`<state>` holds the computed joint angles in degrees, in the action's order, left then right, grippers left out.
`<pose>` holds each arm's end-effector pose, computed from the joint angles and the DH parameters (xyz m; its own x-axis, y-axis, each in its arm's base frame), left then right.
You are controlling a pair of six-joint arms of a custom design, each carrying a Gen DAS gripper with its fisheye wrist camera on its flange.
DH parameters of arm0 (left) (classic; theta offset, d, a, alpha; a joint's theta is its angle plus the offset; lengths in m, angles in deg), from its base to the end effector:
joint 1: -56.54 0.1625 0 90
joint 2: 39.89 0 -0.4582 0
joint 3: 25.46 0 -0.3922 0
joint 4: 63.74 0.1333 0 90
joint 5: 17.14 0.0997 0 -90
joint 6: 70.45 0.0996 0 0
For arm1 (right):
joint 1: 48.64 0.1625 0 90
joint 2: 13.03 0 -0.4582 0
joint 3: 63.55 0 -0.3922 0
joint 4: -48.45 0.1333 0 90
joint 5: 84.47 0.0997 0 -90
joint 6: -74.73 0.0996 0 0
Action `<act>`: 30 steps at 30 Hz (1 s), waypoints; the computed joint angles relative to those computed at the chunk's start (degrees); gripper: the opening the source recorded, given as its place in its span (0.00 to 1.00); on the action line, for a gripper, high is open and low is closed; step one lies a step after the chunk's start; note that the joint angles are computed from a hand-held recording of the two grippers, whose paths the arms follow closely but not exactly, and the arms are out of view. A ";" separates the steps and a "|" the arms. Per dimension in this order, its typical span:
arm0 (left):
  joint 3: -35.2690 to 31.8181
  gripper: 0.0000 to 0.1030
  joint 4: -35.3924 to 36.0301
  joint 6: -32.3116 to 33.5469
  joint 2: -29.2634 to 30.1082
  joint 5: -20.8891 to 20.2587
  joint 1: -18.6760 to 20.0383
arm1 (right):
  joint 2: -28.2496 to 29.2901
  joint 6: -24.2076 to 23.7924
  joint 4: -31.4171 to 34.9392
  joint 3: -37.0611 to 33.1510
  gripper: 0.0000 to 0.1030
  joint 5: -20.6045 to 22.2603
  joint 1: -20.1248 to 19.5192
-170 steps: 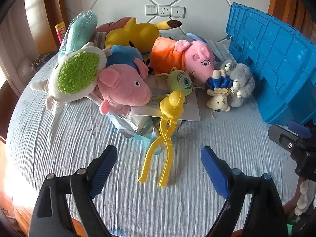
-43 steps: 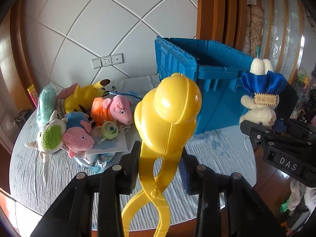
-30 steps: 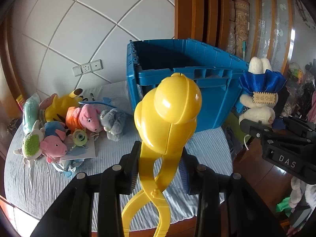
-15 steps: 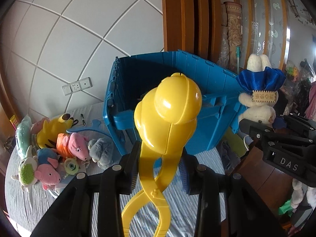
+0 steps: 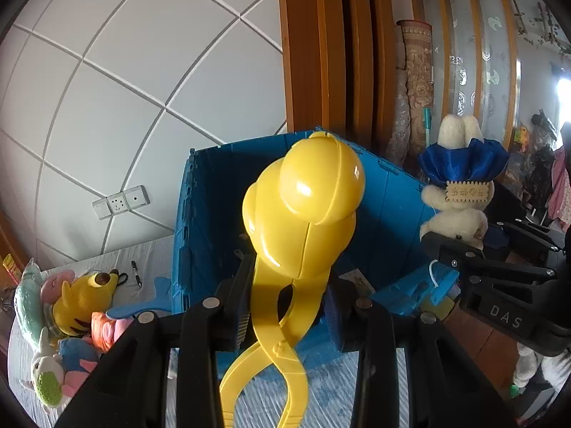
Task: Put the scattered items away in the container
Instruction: 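Lift and carry the yellow clip and white bear over the blue crate, then open both tools to drop the yellow clip and white bear into the crate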
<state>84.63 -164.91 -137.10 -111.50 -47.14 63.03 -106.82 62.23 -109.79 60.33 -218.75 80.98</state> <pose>-0.4892 -0.2766 0.2633 -0.6765 0.1225 -0.7262 0.6605 0.5371 -0.5246 0.3243 -0.2917 0.4286 -0.6984 -0.2525 0.6697 -0.6685 0.5645 -0.4842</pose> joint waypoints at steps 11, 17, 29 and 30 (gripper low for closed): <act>-8.13 0.34 -6.48 6.27 8.83 2.11 9.71 | 6.23 -10.28 -1.60 -7.83 0.44 8.58 -9.56; -12.06 0.34 -9.33 10.14 12.88 1.16 13.75 | 8.99 -12.09 -0.39 -10.20 0.44 11.04 -13.05; -15.34 0.34 -11.41 13.42 16.58 0.20 16.90 | 11.83 -13.30 0.17 -12.89 0.44 12.21 -15.95; -15.27 0.34 -11.74 13.70 16.58 0.13 16.90 | 12.05 -13.21 0.24 -12.99 0.44 12.17 -15.98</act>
